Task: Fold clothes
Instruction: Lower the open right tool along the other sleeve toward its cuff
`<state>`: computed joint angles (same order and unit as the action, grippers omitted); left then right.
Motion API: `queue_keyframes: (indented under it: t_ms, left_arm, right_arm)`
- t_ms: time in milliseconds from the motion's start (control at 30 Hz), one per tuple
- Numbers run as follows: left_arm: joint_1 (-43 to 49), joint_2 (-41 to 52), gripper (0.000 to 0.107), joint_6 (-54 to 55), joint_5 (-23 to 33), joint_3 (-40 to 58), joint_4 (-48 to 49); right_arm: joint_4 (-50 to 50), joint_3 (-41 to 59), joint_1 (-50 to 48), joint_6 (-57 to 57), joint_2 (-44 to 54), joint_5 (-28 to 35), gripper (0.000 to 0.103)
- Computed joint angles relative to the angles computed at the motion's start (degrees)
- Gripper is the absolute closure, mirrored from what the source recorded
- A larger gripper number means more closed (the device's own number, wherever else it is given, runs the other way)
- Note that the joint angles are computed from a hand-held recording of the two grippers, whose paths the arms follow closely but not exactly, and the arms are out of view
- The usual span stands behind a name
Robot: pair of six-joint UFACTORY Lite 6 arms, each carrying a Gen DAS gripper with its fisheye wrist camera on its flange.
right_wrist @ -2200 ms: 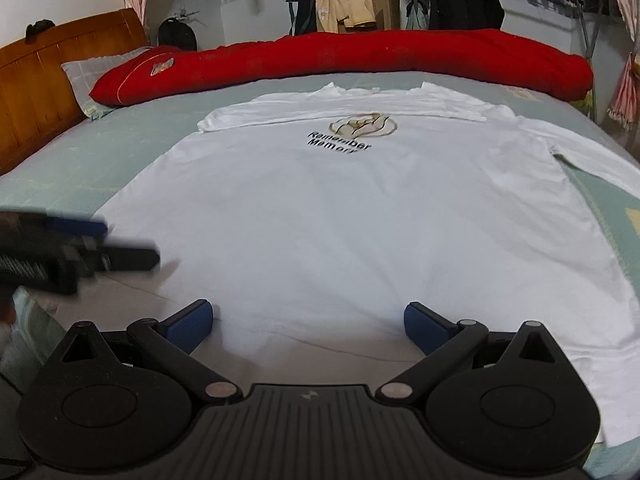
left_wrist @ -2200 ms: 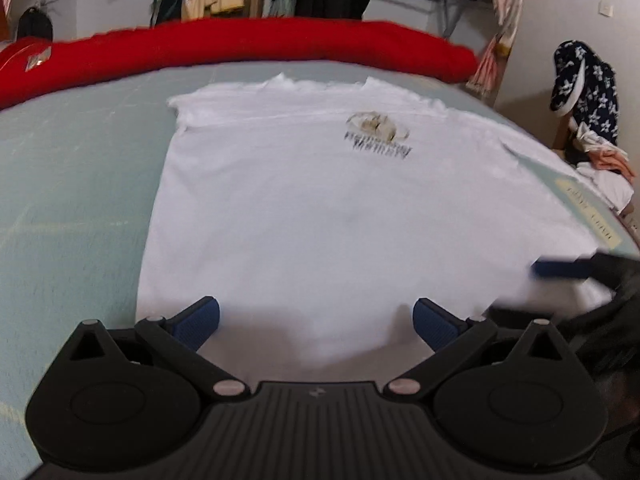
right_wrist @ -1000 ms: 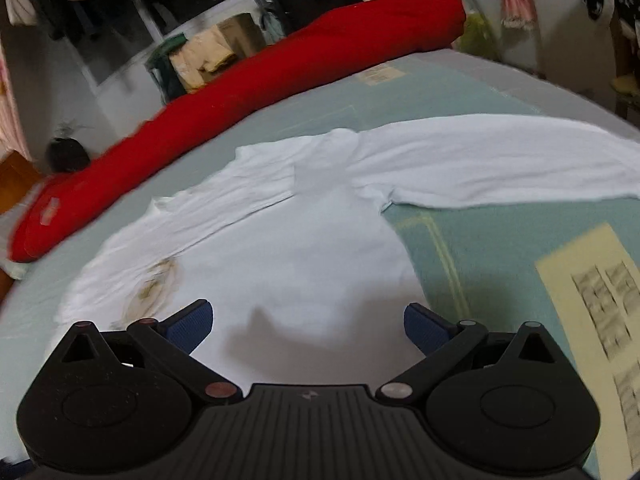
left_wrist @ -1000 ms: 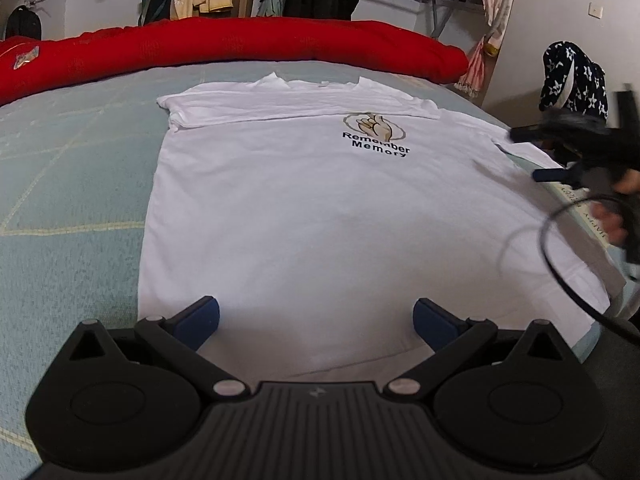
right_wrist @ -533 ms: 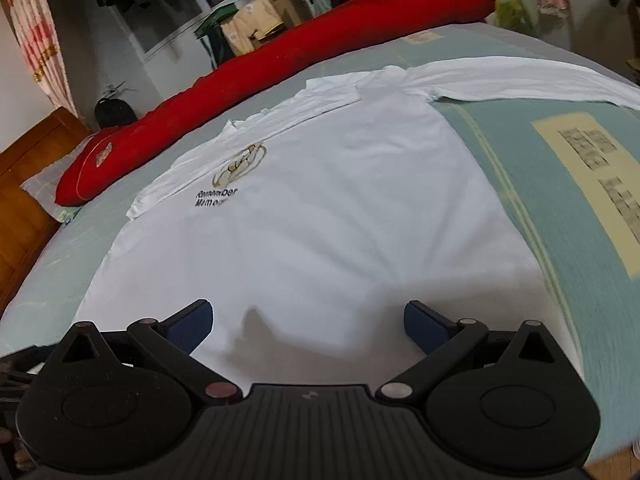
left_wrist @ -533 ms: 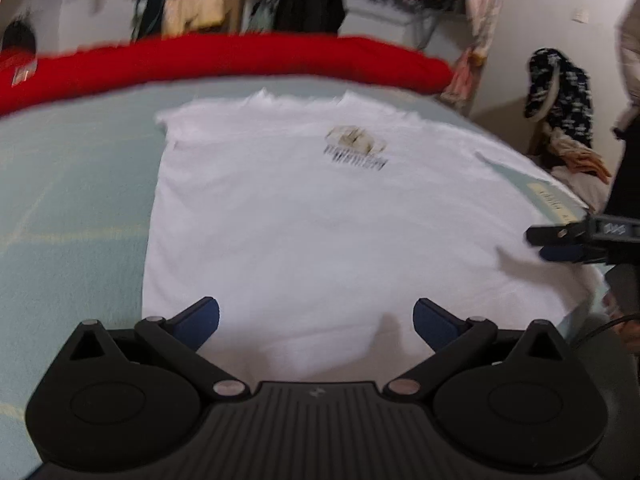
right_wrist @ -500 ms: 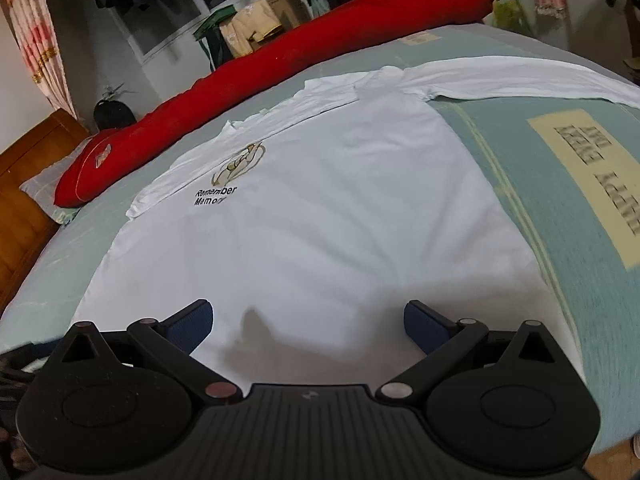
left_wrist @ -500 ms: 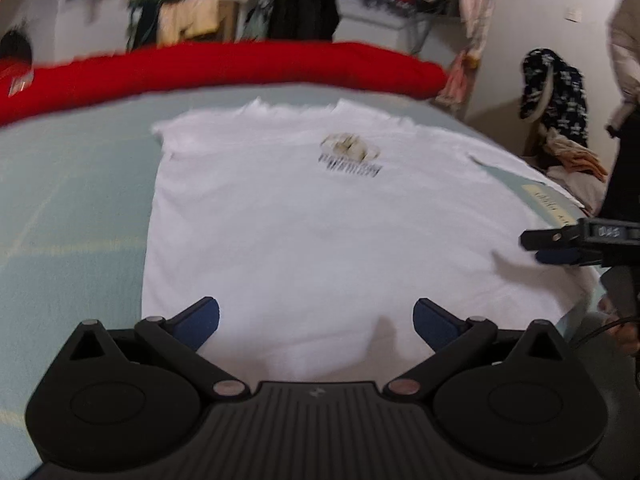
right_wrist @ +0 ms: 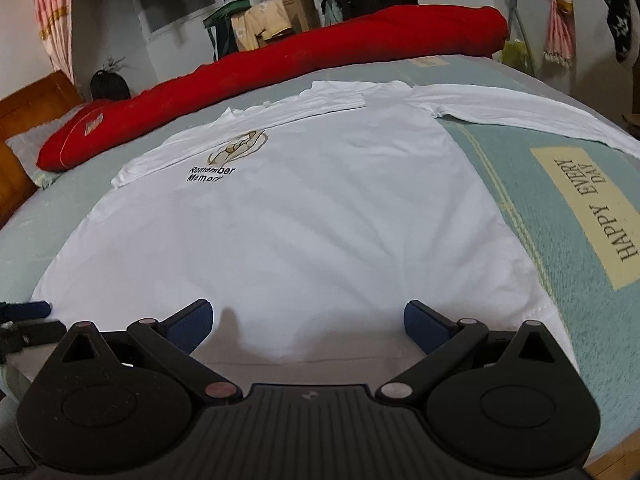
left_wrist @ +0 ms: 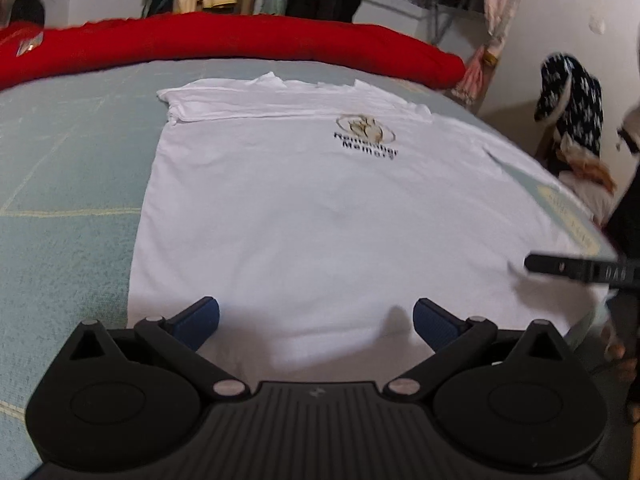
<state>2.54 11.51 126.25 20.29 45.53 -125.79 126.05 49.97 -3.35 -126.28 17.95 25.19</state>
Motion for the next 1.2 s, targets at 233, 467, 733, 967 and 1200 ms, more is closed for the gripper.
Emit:
queue_keyframes:
  t_ms: [233,467,733,967,1200]
  left_arm:
    - [-4.59,3.58,0.005,-6.0,-2.67,9.54,6.06]
    - [-8.86,10.88,0.005,-18.82,-4.3,18.27,16.96]
    - [-11.37,14.78,0.005,-27.23,-7.24,23.92,23.34]
    - [-13.64,17.77,0.005,-36.35,-8.38,29.33,32.07]
    - [-15.13,19.75,0.005,-43.5,-9.44,31.09,38.49]
  right_arm:
    - [-22.78,6.07,-7.85,29.57,1.57,7.86,0.0]
    - [-25.74,11.54,-18.15,38.03,4.6,17.2,0.0]
    - [-28.21,26.23,-26.06,47.69,14.23,19.83,0.0]
    - [-27.65,45.38,-29.24,60.68,29.25,21.51,0.0]
    - [-25.19,62.23,-30.57,73.26,42.87,18.51,0.0]
